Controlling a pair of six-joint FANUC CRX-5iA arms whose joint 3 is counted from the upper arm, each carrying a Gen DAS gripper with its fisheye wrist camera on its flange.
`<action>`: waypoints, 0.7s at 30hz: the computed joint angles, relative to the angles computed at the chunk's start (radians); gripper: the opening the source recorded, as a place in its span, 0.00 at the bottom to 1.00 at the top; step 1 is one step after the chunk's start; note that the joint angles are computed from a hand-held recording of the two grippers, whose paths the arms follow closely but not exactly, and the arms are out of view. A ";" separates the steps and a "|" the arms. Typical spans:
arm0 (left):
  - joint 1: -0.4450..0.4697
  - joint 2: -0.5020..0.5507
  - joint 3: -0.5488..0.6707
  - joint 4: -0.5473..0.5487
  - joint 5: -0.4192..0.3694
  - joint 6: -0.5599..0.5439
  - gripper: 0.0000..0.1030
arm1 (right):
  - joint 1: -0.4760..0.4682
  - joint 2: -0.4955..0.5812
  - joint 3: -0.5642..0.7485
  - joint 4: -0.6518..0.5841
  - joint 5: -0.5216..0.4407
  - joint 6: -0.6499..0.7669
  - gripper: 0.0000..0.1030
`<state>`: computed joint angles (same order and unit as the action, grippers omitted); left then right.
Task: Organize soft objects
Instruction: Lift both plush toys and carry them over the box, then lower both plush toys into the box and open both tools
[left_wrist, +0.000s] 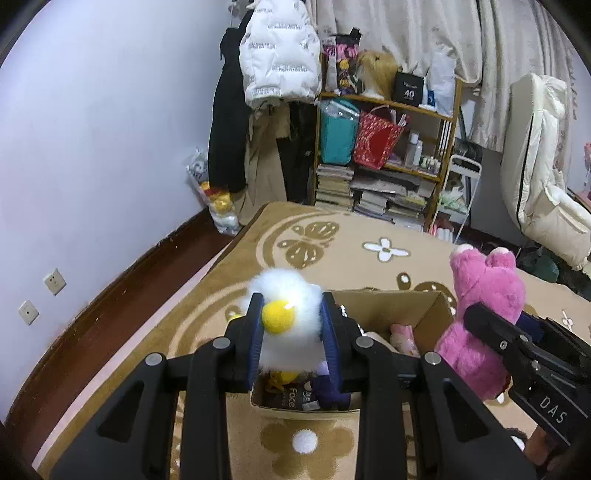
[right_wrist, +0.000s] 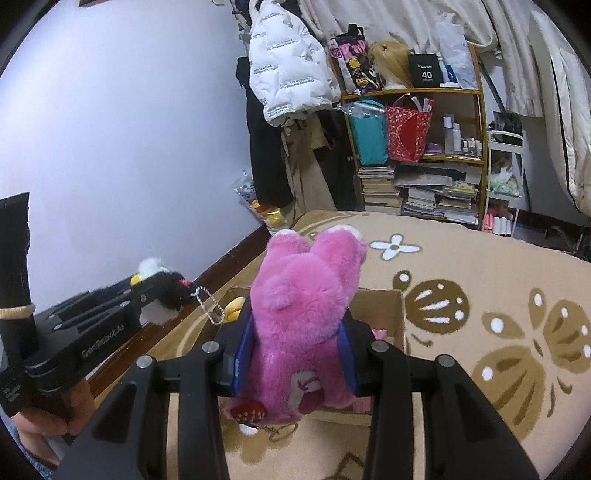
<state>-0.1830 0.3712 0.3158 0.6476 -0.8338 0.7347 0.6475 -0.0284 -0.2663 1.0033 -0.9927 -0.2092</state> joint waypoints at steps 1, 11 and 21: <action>-0.004 0.001 0.000 -0.013 0.010 0.002 0.27 | -0.006 0.000 -0.005 0.002 0.010 -0.004 0.41; -0.033 0.016 -0.011 -0.043 0.053 -0.008 0.27 | -0.044 0.038 0.000 0.038 0.030 -0.003 0.41; -0.051 0.107 0.126 -0.271 -0.029 0.185 0.28 | -0.091 0.057 -0.013 -0.036 0.089 0.022 0.41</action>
<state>-0.2341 0.4784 0.4421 0.3771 -0.8627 0.9197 0.5563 0.0287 -0.2791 0.9671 -0.9038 -0.1868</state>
